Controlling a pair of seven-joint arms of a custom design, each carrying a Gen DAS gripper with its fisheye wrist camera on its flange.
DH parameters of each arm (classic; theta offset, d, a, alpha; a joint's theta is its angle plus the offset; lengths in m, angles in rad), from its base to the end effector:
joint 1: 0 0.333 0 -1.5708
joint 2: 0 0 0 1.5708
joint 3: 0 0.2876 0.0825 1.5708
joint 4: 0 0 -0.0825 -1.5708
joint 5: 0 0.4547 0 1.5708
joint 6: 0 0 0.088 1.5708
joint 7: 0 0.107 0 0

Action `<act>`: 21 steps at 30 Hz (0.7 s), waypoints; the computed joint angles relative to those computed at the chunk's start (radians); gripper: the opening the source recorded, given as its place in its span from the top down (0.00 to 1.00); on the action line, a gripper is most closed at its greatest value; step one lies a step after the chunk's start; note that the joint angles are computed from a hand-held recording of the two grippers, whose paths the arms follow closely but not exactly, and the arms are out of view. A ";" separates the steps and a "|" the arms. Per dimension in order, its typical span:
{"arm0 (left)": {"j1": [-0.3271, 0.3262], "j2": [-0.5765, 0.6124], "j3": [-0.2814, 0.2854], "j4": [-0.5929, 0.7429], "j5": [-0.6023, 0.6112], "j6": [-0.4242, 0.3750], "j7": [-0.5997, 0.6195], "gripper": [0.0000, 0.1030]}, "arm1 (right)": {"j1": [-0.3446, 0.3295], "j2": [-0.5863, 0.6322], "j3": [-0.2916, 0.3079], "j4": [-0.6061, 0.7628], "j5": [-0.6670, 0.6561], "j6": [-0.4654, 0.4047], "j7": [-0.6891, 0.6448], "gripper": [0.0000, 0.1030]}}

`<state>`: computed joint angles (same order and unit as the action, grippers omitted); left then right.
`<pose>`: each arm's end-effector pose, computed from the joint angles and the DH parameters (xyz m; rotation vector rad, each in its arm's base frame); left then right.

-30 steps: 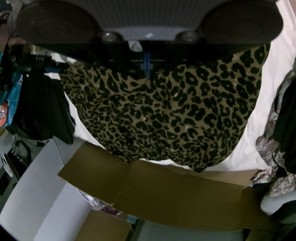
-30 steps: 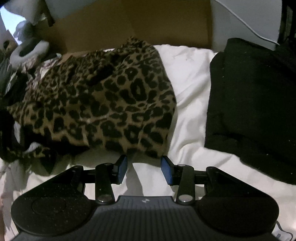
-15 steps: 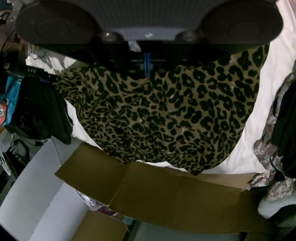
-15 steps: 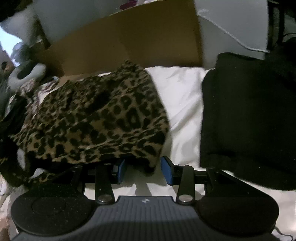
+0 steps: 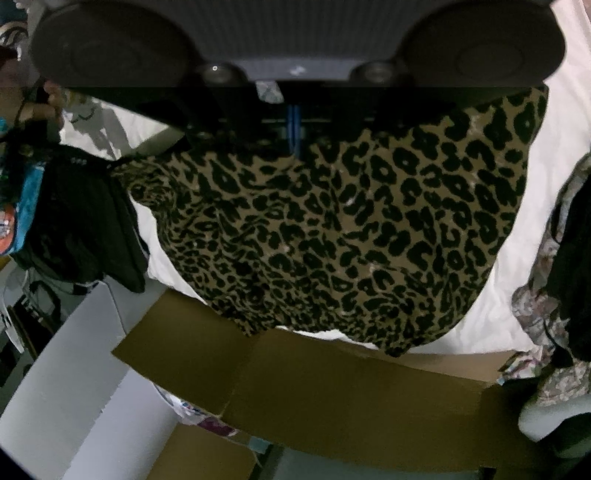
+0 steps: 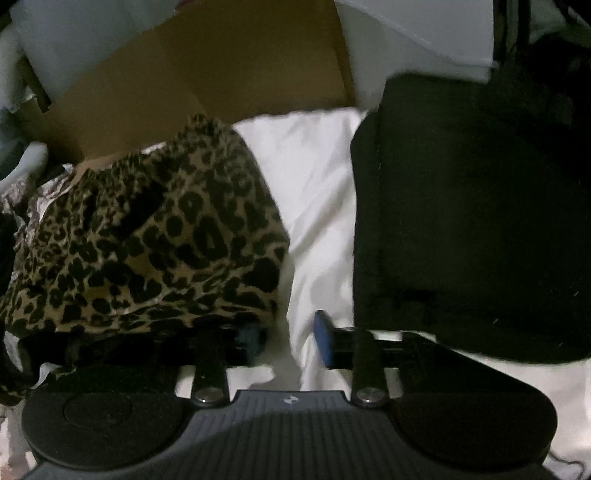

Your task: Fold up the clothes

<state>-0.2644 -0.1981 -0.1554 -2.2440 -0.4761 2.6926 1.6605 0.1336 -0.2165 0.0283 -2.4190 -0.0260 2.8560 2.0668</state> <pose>0.5529 -0.2326 0.4600 -1.8498 2.1601 -1.0292 0.5617 0.0932 0.3982 -1.4940 2.0479 -0.4037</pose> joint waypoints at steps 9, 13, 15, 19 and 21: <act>-0.037 -0.015 0.013 0.003 -0.115 -0.003 0.101 0.99 | -0.052 -0.056 0.026 0.026 -0.118 -0.034 0.053 1.00; -0.043 -0.015 0.011 0.012 -0.140 0.012 0.124 0.99 | -0.070 -0.066 0.035 0.069 -0.166 -0.047 0.074 1.00; -0.046 -0.012 0.013 0.018 -0.157 0.012 0.134 0.99 | -0.080 -0.065 0.041 0.084 -0.200 -0.052 0.079 1.00; -0.057 -0.004 0.022 0.030 -0.228 -0.048 0.178 0.98 | -0.093 -0.049 0.046 0.096 -0.251 -0.066 0.103 1.00; -0.059 -0.005 0.019 0.028 -0.252 -0.086 0.202 0.98 | -0.089 -0.048 0.039 0.081 -0.252 -0.074 0.108 1.00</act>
